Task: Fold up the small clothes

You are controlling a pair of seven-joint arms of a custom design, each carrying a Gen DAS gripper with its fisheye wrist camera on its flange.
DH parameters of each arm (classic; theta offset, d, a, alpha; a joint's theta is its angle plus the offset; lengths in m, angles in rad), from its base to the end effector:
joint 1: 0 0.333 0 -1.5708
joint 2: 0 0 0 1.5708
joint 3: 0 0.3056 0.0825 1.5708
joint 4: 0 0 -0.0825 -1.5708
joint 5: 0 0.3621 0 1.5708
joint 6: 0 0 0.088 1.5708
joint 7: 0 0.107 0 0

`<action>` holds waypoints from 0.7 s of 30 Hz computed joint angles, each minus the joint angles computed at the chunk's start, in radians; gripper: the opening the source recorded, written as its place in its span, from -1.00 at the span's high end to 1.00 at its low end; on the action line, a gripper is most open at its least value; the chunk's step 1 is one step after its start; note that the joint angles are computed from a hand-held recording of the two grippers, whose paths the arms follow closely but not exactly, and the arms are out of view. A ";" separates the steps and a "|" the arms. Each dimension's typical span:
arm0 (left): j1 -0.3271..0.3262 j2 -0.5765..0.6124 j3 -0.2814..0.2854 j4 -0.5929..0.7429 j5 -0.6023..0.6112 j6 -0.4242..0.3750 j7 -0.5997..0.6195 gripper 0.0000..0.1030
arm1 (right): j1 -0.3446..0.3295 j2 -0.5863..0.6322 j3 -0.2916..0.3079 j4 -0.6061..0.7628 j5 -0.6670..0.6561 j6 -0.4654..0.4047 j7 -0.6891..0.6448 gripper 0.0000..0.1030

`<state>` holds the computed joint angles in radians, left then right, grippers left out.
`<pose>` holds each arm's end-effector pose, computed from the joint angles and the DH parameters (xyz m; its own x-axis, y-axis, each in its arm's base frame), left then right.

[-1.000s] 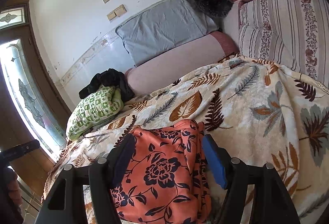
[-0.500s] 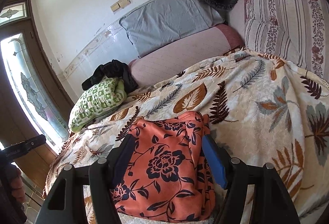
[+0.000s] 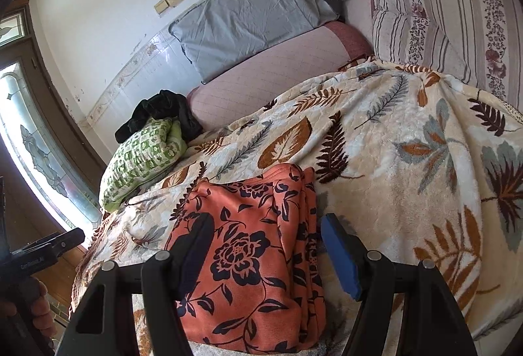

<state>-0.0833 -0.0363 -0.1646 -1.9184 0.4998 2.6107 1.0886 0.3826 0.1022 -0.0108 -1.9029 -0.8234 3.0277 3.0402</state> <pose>0.5570 -0.1532 0.5849 -0.0428 -0.9881 -0.1479 -0.6884 0.1364 -0.7124 0.5421 0.2709 0.5485 -0.0412 -0.8687 -0.4937 -0.5412 0.4348 -0.7198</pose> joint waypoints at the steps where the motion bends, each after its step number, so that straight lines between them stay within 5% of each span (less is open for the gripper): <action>1: -0.001 0.009 -0.001 0.005 -0.006 -0.003 0.006 -0.92 | -0.002 0.002 0.001 -0.002 0.009 0.001 -0.006 -0.39; 16: -0.031 0.077 0.010 0.036 -0.030 -0.025 0.035 -0.92 | 0.014 0.031 -0.004 0.004 0.138 0.009 -0.158 -0.36; 21: -0.038 0.109 0.002 0.038 -0.155 -0.076 0.150 -0.92 | 0.021 0.046 0.001 0.010 0.193 0.030 -0.231 -0.21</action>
<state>-0.1214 0.0732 -0.1623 -1.8809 0.3450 2.5345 1.2382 0.4040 0.1484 -0.0102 -1.8927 -0.6305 3.0581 2.8090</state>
